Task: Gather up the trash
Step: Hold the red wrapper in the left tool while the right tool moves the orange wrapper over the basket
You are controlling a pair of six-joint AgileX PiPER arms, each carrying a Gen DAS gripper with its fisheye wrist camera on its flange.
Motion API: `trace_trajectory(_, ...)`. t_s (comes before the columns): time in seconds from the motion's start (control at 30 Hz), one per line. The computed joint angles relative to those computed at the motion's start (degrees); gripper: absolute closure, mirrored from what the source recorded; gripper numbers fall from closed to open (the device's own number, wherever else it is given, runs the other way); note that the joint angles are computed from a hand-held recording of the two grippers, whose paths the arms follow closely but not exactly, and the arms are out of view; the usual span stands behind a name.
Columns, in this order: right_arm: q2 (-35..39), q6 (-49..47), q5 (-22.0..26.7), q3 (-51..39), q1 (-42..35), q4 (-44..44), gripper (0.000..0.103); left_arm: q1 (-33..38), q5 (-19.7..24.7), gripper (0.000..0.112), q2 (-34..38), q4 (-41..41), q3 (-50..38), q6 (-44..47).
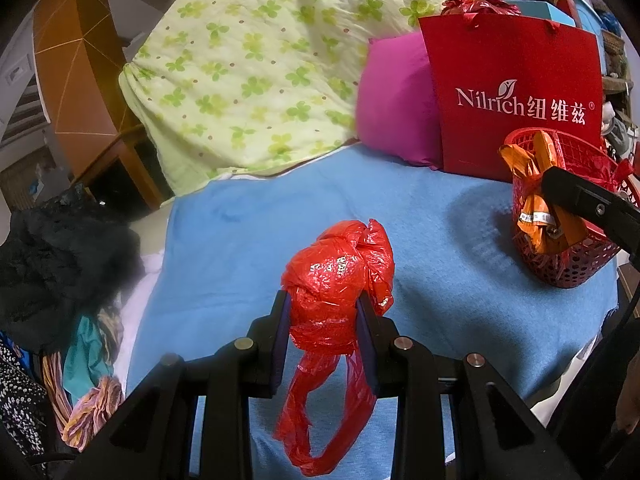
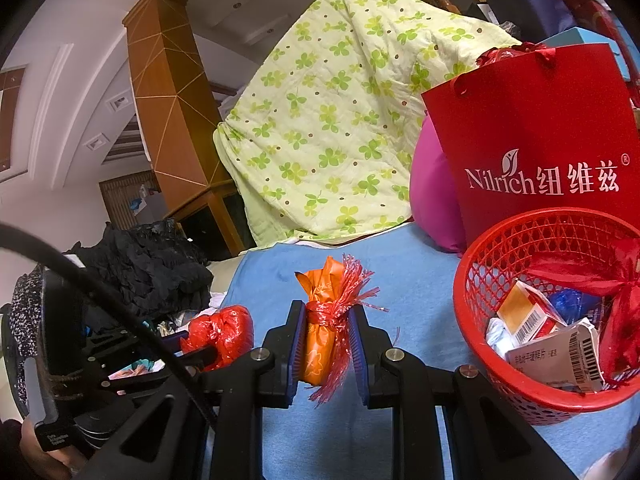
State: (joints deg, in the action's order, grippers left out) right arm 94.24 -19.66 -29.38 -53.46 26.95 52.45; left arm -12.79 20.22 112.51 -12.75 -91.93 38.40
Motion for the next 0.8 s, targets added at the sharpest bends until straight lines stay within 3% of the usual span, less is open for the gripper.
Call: trace_trajectory(0.8, -2.0, -1.2, -3.0, 2.2, 2.4, 2.9, 0.080, -0.6, -0.7, 0.079, -0.5, -0.5, 1.3, 2.2)
